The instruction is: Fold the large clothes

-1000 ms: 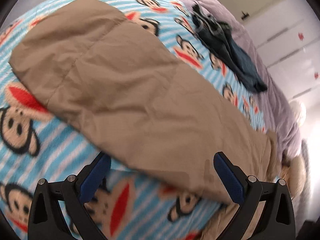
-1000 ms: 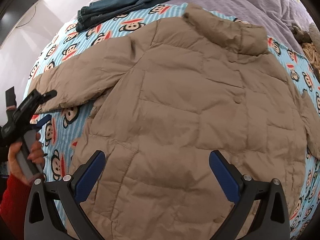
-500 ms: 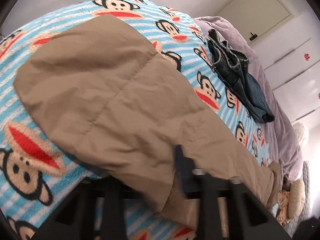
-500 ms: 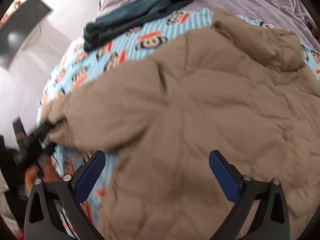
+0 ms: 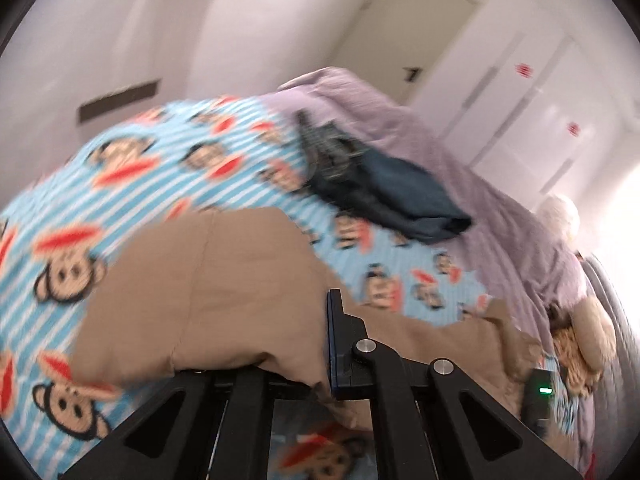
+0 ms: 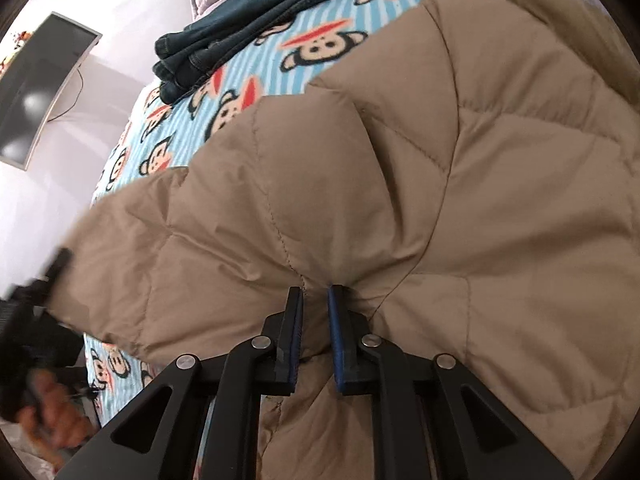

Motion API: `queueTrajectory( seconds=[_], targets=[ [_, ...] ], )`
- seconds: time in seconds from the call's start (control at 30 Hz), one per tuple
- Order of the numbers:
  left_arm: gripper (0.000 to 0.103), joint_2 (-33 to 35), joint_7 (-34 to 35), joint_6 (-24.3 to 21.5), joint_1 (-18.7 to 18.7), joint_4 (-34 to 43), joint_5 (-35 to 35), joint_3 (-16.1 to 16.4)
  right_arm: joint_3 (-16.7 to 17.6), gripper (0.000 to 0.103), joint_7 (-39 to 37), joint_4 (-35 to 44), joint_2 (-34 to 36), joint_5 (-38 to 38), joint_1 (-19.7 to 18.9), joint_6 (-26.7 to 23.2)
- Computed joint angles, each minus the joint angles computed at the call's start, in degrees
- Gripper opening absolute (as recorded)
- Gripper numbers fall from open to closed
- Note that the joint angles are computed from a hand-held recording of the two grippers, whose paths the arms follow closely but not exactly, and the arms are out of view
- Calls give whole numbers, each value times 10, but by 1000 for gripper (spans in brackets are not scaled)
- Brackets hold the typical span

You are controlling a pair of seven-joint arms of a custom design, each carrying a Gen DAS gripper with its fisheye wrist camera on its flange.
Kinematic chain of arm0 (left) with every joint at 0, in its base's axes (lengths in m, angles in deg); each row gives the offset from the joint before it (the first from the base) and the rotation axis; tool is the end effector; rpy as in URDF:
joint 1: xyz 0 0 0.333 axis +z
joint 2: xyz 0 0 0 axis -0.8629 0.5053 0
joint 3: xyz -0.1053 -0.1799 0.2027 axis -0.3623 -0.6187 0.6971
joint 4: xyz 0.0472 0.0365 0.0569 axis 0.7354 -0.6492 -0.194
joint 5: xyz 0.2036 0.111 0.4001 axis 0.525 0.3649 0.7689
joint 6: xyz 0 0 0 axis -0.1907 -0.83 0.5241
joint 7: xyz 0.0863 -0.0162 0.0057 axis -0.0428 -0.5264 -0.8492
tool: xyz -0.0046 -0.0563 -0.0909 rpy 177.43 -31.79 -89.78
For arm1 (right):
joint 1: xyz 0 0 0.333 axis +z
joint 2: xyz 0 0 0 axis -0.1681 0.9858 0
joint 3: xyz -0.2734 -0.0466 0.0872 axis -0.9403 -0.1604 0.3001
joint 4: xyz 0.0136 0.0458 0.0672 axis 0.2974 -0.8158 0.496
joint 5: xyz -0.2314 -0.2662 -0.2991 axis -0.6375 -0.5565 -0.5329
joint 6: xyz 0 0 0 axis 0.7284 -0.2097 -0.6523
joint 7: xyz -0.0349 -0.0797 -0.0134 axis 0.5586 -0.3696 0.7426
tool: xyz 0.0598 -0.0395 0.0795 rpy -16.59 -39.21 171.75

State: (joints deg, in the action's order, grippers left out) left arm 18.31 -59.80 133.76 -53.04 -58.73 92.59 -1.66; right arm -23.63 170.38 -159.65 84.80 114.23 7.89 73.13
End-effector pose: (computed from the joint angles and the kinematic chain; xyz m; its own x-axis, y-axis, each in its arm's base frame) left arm 0.5152 -0.1224 0.4963 0.4472 -0.7635 0.4659 -0.4519 -0.6424 -0.6190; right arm 0.6366 0.3085 0.4173 0.2569 -0.8603 -0.4404 -0.9584 -0.1682 -0.2305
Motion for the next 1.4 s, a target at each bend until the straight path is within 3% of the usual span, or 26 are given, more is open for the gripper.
queueTrajectory(
  seconds=[0.1,0.27,0.47,0.63,0.73,0.93,0.97,1.0,1.03,1.07,1.17,1.23,1.27,1.3,1.37,1.4],
  targets=[
    [7,33,26,13,-5,52,25,-15,2,15,-5,5,8,17,-5,-5],
    [7,129,97,33,-55,160,36,-13,1,14,-33,3,0,79,-27,-38],
    [7,276,245,8,-156,310,-20,8,-37,14,-38,-100,-114,105,-51,11],
    [7,423,340,-115,-226,466,-28,8,-81,14,-10,-150,-169,35,-84,13],
    [7,477,352,-186,-273,525,-8,27,-99,14,2,-168,-183,12,-104,9],
    [9,485,343,-259,-326,536,42,61,-113,14,-10,-174,-183,6,-125,-4],
    [26,479,348,-266,-326,533,40,59,-113,14,-12,-169,-179,6,-126,-7],
    [61,468,357,-263,-322,522,33,56,-112,15,-15,-164,-175,7,-126,-9],
    [76,451,347,-252,-324,503,44,59,-112,15,-23,-161,-173,8,-128,-11],
    [85,435,320,-240,-331,485,77,67,-113,15,-33,-159,-173,9,-130,-14],
    [85,409,320,-250,-329,467,100,59,-110,15,-50,-156,-177,2,-131,-18],
    [85,366,294,-239,-318,425,100,57,-108,21,-61,-165,-192,-7,-130,-16],
    [85,351,278,-234,-310,410,100,56,-106,37,-65,-166,-197,-16,-127,-11],
    [85,336,256,-235,-303,397,105,56,-102,63,-71,-166,-202,-27,-123,-4],
    [85,290,173,-258,-286,353,135,58,-94,82,-94,-178,-221,-38,-111,26],
    [85,274,133,-280,-275,337,149,57,-91,82,-114,-185,-231,-39,-103,44]
  ],
)
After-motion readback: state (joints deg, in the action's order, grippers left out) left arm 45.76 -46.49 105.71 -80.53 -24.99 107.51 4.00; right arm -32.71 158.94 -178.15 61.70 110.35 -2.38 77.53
